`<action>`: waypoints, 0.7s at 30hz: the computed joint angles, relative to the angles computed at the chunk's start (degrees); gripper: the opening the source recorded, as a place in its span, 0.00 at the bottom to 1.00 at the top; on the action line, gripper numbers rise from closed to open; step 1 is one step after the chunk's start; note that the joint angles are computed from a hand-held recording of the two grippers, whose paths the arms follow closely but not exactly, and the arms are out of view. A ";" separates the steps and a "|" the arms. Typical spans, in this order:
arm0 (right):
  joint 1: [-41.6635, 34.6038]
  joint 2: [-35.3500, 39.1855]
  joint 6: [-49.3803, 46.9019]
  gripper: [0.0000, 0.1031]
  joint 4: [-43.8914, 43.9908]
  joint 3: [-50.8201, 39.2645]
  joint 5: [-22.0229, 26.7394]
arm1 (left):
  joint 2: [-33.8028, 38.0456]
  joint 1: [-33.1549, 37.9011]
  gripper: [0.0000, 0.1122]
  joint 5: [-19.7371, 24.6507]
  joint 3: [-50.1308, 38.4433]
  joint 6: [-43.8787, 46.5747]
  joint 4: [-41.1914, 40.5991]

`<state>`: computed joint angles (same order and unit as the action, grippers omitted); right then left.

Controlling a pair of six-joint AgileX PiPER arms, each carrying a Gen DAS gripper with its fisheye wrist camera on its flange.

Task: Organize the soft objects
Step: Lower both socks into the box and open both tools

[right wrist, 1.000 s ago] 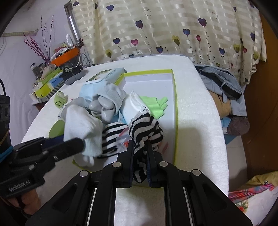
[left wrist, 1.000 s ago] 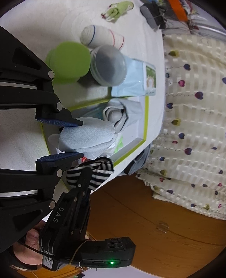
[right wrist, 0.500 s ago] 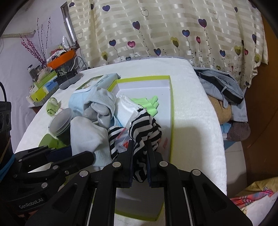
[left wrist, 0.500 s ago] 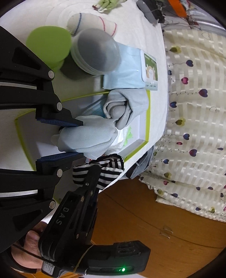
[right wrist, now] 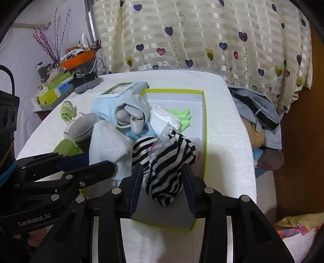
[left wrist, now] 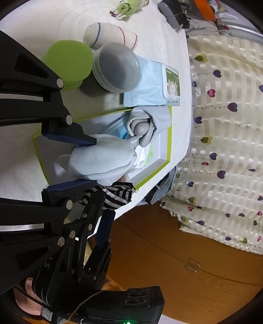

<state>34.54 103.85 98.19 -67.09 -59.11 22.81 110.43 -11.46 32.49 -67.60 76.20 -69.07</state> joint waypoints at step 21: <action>1.40 -3.78 8.76 0.39 -5.07 3.30 2.05 | -2.69 1.42 0.39 3.32 4.10 7.36 -4.75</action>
<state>35.94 100.07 106.95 -72.17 -55.81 24.85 107.73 -10.04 35.81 -63.51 83.55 -73.82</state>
